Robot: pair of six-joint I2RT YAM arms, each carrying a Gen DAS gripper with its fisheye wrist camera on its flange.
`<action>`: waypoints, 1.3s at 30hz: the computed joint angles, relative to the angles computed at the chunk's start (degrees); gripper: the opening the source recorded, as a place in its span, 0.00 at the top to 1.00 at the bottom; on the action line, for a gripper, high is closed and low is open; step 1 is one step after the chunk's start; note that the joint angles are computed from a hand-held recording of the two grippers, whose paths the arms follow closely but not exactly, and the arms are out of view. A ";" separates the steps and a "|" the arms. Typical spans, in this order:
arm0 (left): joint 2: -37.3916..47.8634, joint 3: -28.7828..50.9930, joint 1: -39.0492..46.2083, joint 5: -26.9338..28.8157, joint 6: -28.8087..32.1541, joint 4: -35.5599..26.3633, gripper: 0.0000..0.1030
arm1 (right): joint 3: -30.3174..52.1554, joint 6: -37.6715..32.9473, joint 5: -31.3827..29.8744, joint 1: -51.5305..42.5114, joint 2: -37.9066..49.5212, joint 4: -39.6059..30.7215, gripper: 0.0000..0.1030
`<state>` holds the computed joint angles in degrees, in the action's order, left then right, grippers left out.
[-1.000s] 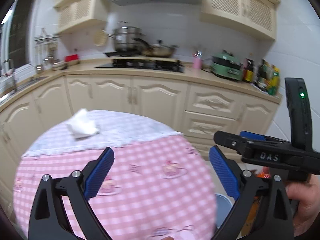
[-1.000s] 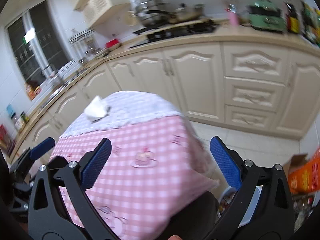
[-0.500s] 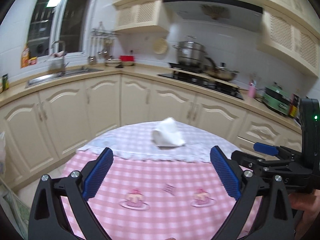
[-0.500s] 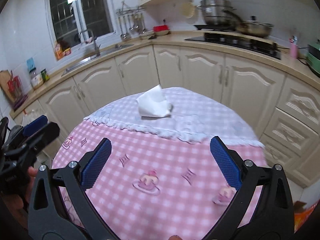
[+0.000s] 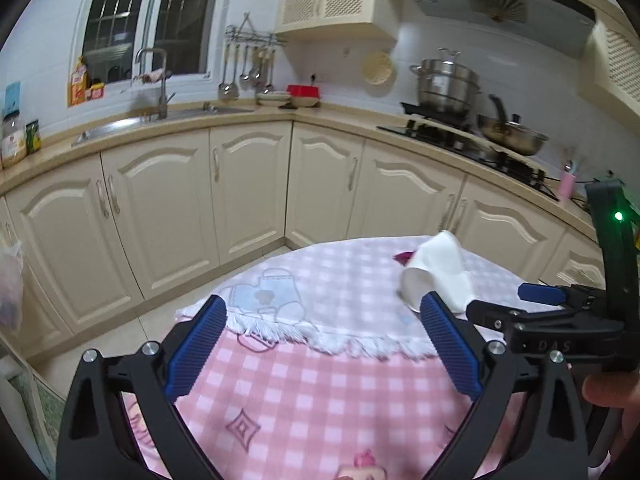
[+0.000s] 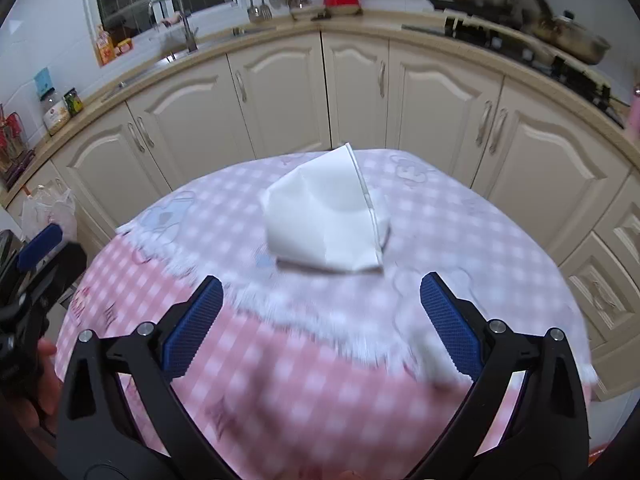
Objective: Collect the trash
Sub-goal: 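Grasp the white tissue with the right tool, then grasp the purple candy wrapper with the left tool while the right tool holds the tissue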
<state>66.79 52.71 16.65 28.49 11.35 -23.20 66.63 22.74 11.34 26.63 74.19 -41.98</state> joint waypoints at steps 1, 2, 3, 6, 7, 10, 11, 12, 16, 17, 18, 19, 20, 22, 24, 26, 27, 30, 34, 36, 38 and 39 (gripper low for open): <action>2.07 0.92 -0.68 -0.97 0.14 -1.08 0.07 | 1.24 -1.13 -0.80 -0.98 2.54 0.64 0.06; 3.57 1.95 -1.35 -2.28 0.81 -2.52 0.07 | 2.66 -2.37 -1.25 -1.59 5.13 0.94 0.06; 3.71 1.49 -1.26 -2.63 1.35 -2.30 0.07 | 4.21 -3.50 -1.88 -2.14 7.84 1.36 0.06; 3.09 -1.20 -1.47 -5.44 2.55 0.28 0.07 | 7.33 -5.23 -2.81 -3.39 13.51 2.02 0.06; 3.55 -1.32 -1.63 -6.14 2.96 0.31 0.07 | 7.96 -5.58 -2.40 -3.50 14.90 2.22 0.06; 4.81 -0.77 -0.64 -4.95 2.96 -0.88 0.07 | 7.84 -6.48 -2.66 -3.87 17.27 3.91 0.16; 4.83 -0.76 0.07 -3.30 2.93 -1.15 0.07 | 6.89 -6.34 -3.13 -3.90 16.74 4.72 0.19; 4.65 -0.78 0.22 -2.75 2.93 -1.30 0.07 | 6.36 -6.31 -3.36 -3.73 16.22 5.07 0.19; 2.51 -2.40 -0.22 -3.31 3.23 -0.71 0.07 | 3.69 -5.42 -5.54 -2.44 12.40 4.73 0.19; 2.20 -2.63 -0.26 -3.16 3.10 -0.57 0.07 | 2.43 -4.74 -5.08 -1.68 10.73 4.53 0.19; 1.78 -3.01 -0.10 -2.74 3.04 -0.37 0.07 | 1.68 -4.24 -5.08 -1.34 9.58 4.35 0.19; 1.24 -3.51 0.08 -2.29 2.92 -0.08 0.07 | 0.00 -3.19 -5.19 -0.75 7.34 4.27 0.19; 0.98 -3.58 0.11 -2.05 2.80 0.05 0.07 | -1.42 -2.12 -4.79 -0.09 5.25 3.89 0.19; -0.11 -4.31 0.30 -1.26 2.62 0.42 0.07 | -3.66 -0.30 -3.72 1.27 1.00 2.40 0.19; -0.98 -4.85 0.49 0.11 2.30 0.83 0.07 | -5.75 1.57 -3.56 2.36 -3.35 1.02 0.19; -2.50 -5.37 0.73 1.32 2.26 0.12 0.07 | -7.48 4.00 -1.39 4.70 -8.61 -1.83 0.19; -3.31 -5.54 0.91 1.53 2.30 -0.55 0.07 | -8.34 5.44 0.00 6.26 -11.89 -3.75 0.19; -7.96 -6.45 3.34 5.06 2.15 -5.60 0.07 | -9.34 8.95 3.69 10.68 -19.03 -8.80 0.19; -15.99 -7.91 4.65 8.47 4.74 -14.05 0.07 | -8.41 17.69 12.71 21.53 -27.39 -18.40 0.19; -20.00 -8.41 2.86 6.84 4.96 -16.42 0.07 | -7.29 23.06 17.93 27.98 -29.54 -23.28 0.19; -21.25 -7.41 -0.19 4.99 5.07 -18.39 0.07 | -7.09 25.63 19.66 30.35 -31.14 -25.73 0.19; -21.24 -6.68 -2.96 3.02 4.83 -18.74 0.07 | -7.09 26.85 20.54 31.34 -31.81 -26.90 0.19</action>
